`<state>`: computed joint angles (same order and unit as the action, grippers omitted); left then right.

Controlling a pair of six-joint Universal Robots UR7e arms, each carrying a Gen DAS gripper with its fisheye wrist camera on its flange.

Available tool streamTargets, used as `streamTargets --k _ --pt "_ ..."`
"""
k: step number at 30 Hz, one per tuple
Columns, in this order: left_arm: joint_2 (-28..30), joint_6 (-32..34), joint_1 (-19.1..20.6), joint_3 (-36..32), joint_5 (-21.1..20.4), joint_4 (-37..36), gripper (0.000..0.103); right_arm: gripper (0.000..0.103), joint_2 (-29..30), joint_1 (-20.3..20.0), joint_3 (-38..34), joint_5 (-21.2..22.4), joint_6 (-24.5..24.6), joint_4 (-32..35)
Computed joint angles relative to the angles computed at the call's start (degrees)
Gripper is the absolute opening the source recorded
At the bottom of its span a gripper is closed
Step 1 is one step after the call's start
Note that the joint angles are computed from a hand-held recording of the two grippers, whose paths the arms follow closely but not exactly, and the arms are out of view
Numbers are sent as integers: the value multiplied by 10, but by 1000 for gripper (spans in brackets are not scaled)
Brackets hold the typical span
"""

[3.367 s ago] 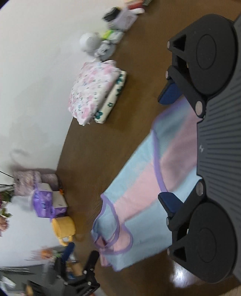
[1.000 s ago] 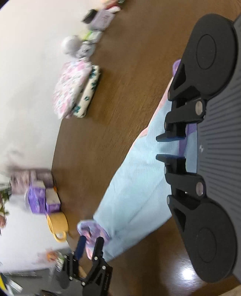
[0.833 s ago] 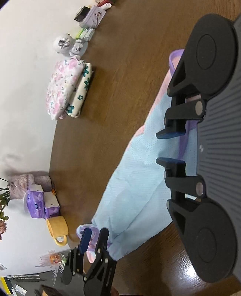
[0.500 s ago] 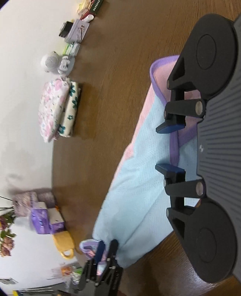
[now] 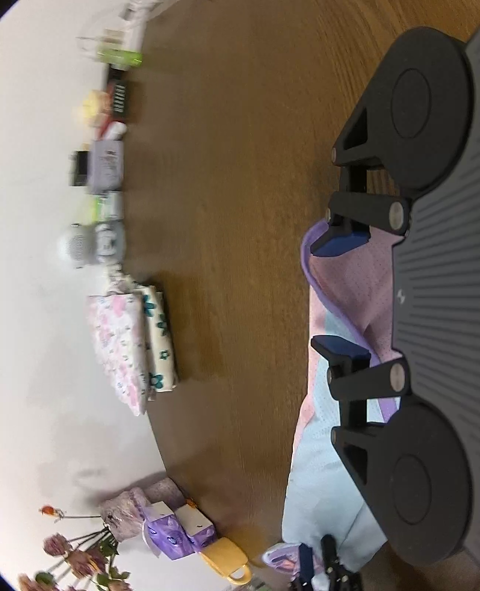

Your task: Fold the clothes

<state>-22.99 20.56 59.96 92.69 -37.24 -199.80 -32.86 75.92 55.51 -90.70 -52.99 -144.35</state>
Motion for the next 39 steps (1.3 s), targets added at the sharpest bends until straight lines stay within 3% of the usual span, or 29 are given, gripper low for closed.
streamTargets --k 1,2,3,8,12,15,17,20,22,26,29,32,34,37,39 --pt "-1 0 0 0 -1 0 41 34 8 0 -17 -1 11 21" --pt "-2 -2 1 1 -3 2 41 12 14 0 -33 3 23 42" --pt "-4 -4 2 3 -5 4 41 4 19 -1 -43 11 34 54" --pt "-7 -24 4 6 -10 6 41 3 20 -7 -42 38 56 19" --pt "-3 -21 3 7 -8 -13 41 3 29 -13 -53 35 64 24" --pt "1 -19 2 7 -5 -25 42 4 32 -15 -54 38 64 23" --pt "2 -16 2 7 -5 -29 42 14 23 -17 -39 44 70 11" --pt "3 -15 2 7 -5 -31 43 18 -7 -18 14 62 51 -32" --pt "3 -15 3 6 -6 -34 45 22 -30 -17 60 82 26 -64" --pt "4 -15 3 6 -7 -37 47 42 -61 -6 133 104 -57 -62" --pt "-10 -23 1 19 -13 -32 47 42 -61 7 159 93 -119 -40" --pt "-39 -23 -4 49 -19 -46 49 42 -47 20 165 58 -149 -46" --pt "-63 -11 -7 70 0 -53 53 42 -41 24 165 36 -159 -49" --pt "-84 38 -7 69 77 -35 55 46 -41 29 171 21 -176 -56" --pt "-103 46 4 62 99 20 55 50 -42 30 178 14 -184 -63"
